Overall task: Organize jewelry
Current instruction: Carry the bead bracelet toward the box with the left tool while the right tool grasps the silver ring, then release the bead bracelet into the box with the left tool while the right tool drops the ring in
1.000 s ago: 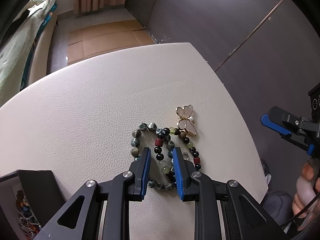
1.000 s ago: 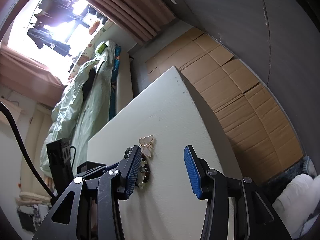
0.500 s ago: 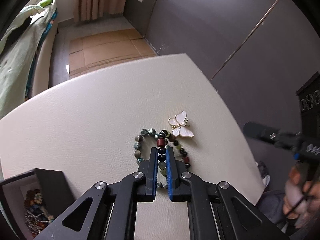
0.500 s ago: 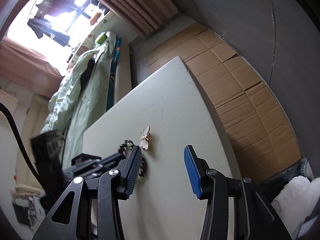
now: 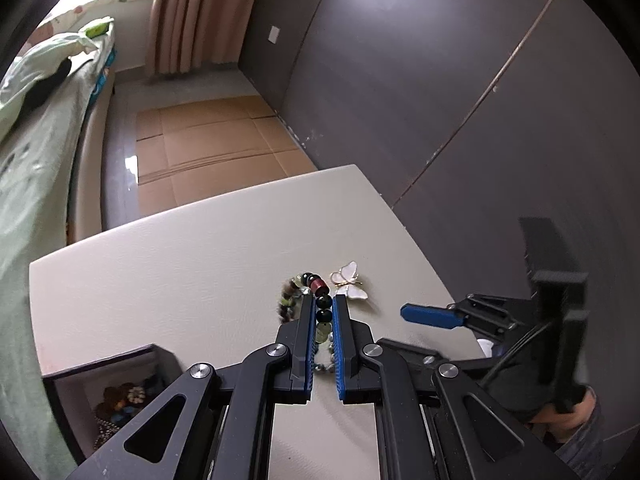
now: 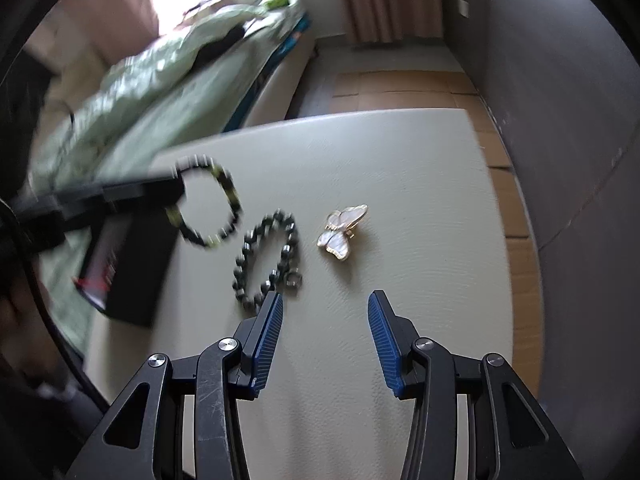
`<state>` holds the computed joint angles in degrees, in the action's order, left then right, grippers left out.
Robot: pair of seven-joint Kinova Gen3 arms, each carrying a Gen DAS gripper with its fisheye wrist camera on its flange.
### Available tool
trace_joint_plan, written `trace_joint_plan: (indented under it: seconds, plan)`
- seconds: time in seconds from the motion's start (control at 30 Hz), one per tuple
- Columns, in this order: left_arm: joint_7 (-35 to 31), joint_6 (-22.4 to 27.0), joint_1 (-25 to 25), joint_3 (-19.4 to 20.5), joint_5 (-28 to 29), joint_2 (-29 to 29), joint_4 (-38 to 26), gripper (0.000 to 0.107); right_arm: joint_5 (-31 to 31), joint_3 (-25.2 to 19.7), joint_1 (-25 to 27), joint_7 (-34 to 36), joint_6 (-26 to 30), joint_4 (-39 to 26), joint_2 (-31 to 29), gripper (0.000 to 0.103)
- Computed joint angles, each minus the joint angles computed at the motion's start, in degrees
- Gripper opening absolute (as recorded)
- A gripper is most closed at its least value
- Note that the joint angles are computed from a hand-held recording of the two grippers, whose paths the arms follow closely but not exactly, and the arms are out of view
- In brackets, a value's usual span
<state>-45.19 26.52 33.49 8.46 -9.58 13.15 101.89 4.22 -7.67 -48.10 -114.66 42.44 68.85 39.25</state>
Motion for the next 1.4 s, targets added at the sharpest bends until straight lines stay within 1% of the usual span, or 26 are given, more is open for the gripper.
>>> trace_joint_plan:
  seconds: [0.03, 0.13, 0.23, 0.37, 0.47, 0.53, 0.57, 0.7, 0.83, 0.9, 0.97, 1.03, 1.27, 1.4]
  plan:
    - [-0.2, -0.4, -0.3, 0.0, 0.2, -0.5, 0.5, 0.008, 1.2, 0.7, -1.1, 0.3, 1.6, -1.2, 0.7, 0.045]
    - [1.2, -1.0, -0.1, -0.6, -1.1, -2.6, 2.0, 0.008, 3.4, 1.3, -2.8, 1.4, 3.3, -2.6, 1.6, 0.045]
    - [4.6, -1.5, 0.2, -1.4, -4.2, -4.7, 3.5, 0.008, 5.6, 1.9, -4.3, 2.7, 4.3, -3.7, 2.5, 0.045]
    - [8.2, -2.1, -1.5, -0.9, -6.8, -7.9, 5.9, 0.008, 7.7, 3.1, -6.1, 3.1, 7.2, -6.3, 4.2, 0.044]
    - [10.7, -2.8, -3.3, 0.0, -8.6, -10.0, 7.7, 0.008, 8.9, 3.2, -6.7, 4.1, 7.3, -7.3, 4.8, 0.044]
    - [11.1, -3.4, -5.1, 0.7, -8.4, -11.2, 8.9, 0.008, 9.5, 3.2, -7.0, 5.0, 6.6, -7.2, 4.9, 0.043]
    - [10.9, -3.5, -5.9, 1.1, -8.0, -11.8, 9.4, 0.008, 9.4, 3.0, -6.8, 5.6, 6.7, -8.1, 5.3, 0.043]
    - [10.8, -4.0, -8.8, 2.5, -7.1, -13.4, 10.9, 0.008, 9.1, 2.7, -6.8, 7.1, 5.4, -8.3, 5.7, 0.038]
    - [9.9, -4.3, -10.8, 3.7, -6.0, -14.7, 11.9, 0.008, 8.9, 3.0, -6.7, 7.8, 3.8, -7.5, 5.6, 0.035]
    - [9.5, -4.2, -11.5, 4.3, -5.8, -15.3, 12.3, 0.008, 8.8, 3.1, -6.8, 7.9, 3.8, -7.8, 5.7, 0.032]
    - [8.8, -4.0, -12.1, 4.6, -5.3, -15.7, 12.6, 0.008, 8.8, 3.1, -7.0, 8.1, 4.5, -8.2, 5.9, 0.021]
    - [8.5, -3.7, -12.7, 5.0, -5.0, -16.0, 12.8, 0.008, 8.6, 3.0, -7.0, 8.8, 5.5, -9.3, 6.3, 0.015]
    - [7.7, -2.6, -14.1, 5.9, -4.4, -17.9, 13.8, 0.008, 8.3, 3.8, -7.5, 7.2, 7.1, -10.2, 6.4, 0.014]
    - [4.6, -1.5, -14.6, 5.5, -1.6, -18.6, 14.0, 0.008, 8.3, 3.7, -7.2, 5.2, 3.3, -7.3, 4.3, 0.014]
